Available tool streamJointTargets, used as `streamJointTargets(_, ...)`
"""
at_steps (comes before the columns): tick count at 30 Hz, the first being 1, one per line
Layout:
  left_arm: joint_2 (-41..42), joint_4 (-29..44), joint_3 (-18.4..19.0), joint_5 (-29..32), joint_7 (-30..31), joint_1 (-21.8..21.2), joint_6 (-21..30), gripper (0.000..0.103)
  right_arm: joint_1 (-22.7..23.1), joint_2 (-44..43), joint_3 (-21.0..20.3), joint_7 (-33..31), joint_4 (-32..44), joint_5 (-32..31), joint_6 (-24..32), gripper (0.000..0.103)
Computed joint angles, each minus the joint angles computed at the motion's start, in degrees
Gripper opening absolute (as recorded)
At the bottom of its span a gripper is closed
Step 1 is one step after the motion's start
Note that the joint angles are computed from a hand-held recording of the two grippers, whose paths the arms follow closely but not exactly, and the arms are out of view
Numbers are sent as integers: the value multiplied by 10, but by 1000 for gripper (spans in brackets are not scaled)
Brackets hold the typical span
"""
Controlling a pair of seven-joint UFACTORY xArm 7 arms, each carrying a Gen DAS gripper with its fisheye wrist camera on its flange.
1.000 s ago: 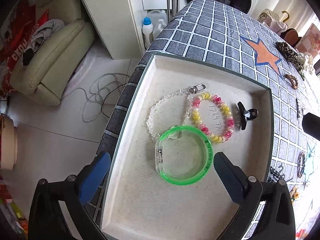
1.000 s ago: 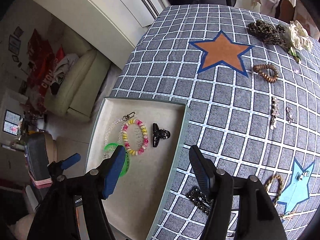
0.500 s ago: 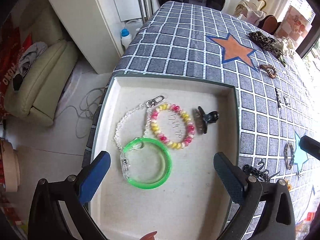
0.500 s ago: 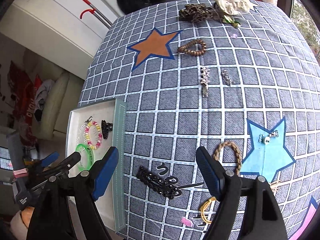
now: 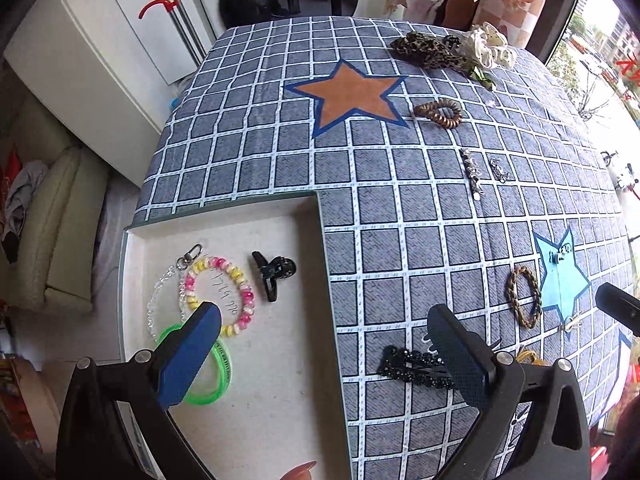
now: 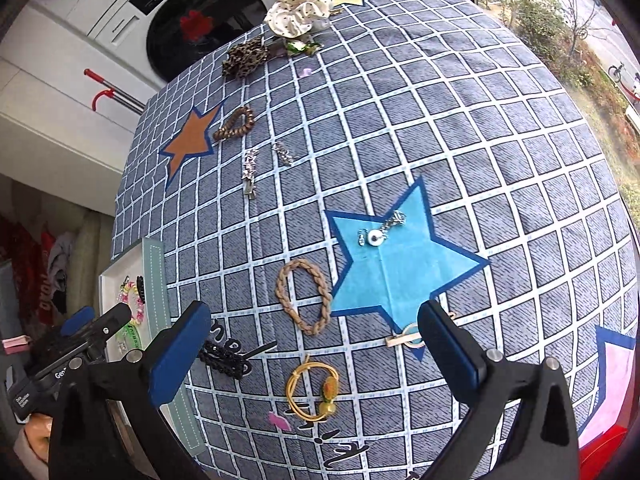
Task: Organize jewelry
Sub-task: 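Move both tools back over the remaining jewelry on the table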
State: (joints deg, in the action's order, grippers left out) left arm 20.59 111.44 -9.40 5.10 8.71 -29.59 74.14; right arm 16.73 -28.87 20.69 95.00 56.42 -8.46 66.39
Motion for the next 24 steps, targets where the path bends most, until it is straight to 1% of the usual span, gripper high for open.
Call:
streamJointTargets(2,6,7,-4,0,3,-7,2,103,0,-24,3,16,-17,3,9,103)
streamJointTargets(5,22,25,-9,-6,8,-16,17,103,3,-50,0,21,-34,18,28,103)
streamJointTargets(7,37,42,-9,-8,7,-24,33,103,6,-63,-5,16,-46,33,34,103)
streamJointTargets(10,51,55,-9,-6,9,-37,45,103,9,-78,-12,5,-61,54,43,103)
streamJointTargets(13,73,84,-7,-8,5,-50,60,103,9,-86,-15,-7,-70,68,50,103)
streamJointTargets(20,162,215,6,-3,-16,-94,91,103,1,-83,-22,-45,-71,71,63,103)
streamJointTargets(24,236,330,20,-6,-21,-122,131,103,-10,-65,-26,-70,-60,59,66,103)
